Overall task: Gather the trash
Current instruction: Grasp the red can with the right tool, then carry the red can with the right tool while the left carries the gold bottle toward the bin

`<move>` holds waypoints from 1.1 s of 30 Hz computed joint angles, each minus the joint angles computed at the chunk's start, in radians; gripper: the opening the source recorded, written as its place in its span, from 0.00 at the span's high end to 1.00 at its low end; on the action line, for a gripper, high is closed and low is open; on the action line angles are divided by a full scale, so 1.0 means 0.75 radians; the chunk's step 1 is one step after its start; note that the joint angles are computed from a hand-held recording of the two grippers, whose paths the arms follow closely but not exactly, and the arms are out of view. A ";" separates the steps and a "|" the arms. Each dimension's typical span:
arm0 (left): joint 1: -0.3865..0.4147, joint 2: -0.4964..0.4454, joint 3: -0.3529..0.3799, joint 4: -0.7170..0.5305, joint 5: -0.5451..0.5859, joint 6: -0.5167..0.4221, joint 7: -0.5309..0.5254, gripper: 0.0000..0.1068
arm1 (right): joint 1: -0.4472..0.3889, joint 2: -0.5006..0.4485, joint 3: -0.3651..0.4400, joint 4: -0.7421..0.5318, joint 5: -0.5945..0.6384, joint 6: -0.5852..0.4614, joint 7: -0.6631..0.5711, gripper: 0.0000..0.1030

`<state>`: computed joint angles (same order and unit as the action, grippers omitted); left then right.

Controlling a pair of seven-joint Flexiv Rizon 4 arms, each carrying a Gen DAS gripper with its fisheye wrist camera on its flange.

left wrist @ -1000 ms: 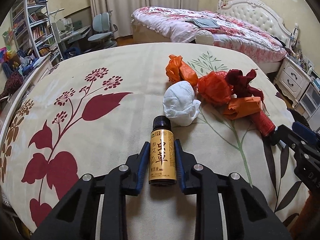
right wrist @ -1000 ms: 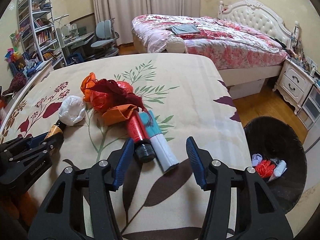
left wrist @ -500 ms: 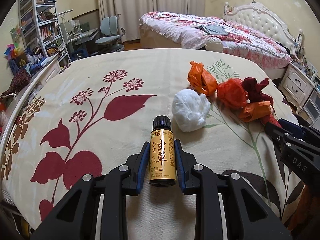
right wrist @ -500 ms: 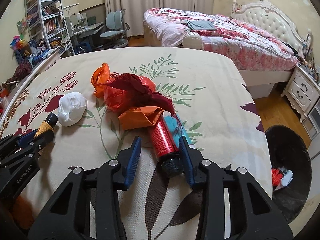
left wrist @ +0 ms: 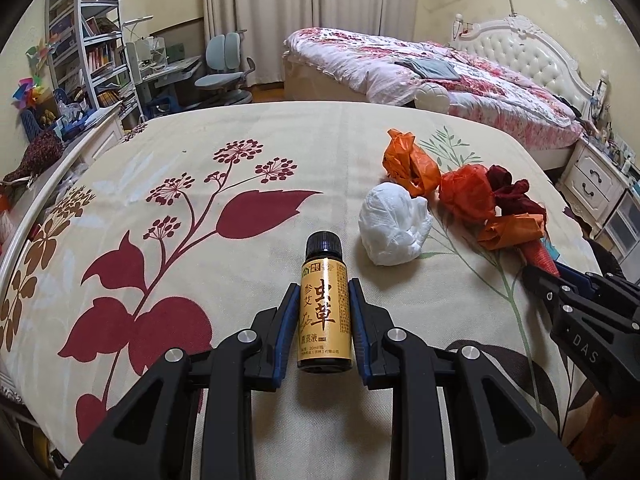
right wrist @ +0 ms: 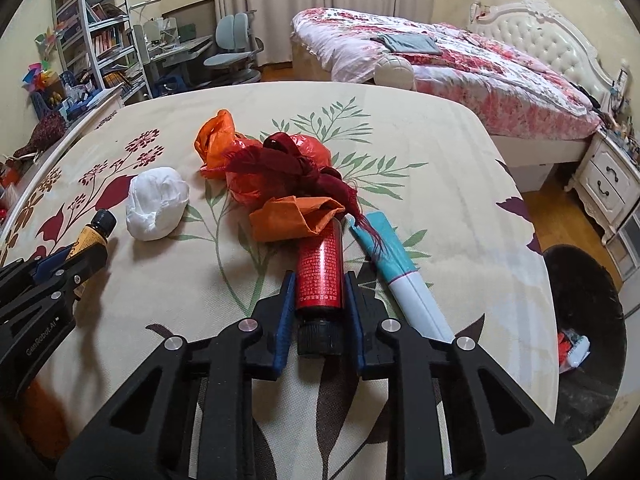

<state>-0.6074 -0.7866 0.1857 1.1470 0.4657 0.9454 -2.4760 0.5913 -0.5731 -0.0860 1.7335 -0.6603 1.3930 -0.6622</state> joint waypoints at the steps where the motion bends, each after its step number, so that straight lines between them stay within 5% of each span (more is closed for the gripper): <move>1: -0.001 0.003 -0.001 0.005 0.001 0.005 -0.002 0.75 | 0.009 0.011 -0.013 0.019 -0.008 0.012 0.014 0.78; 16: -0.048 0.020 -0.012 0.011 0.035 0.061 0.002 0.74 | 0.116 0.193 -0.270 0.281 -0.368 0.162 0.416 0.78; 25: -0.075 -0.053 -0.028 -0.121 0.008 0.094 0.094 0.75 | 0.061 0.279 -0.394 0.350 -0.765 0.217 0.801 0.78; 33: -0.094 -0.177 -0.055 -0.320 -0.069 0.093 0.240 0.74 | -0.066 0.344 -0.392 0.369 -1.053 0.184 1.072 0.78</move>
<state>-0.6779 -0.9190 0.1445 0.9067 0.4138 1.0148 -2.2957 0.5421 -0.3149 -0.3797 2.0098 -1.4502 1.5311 0.1419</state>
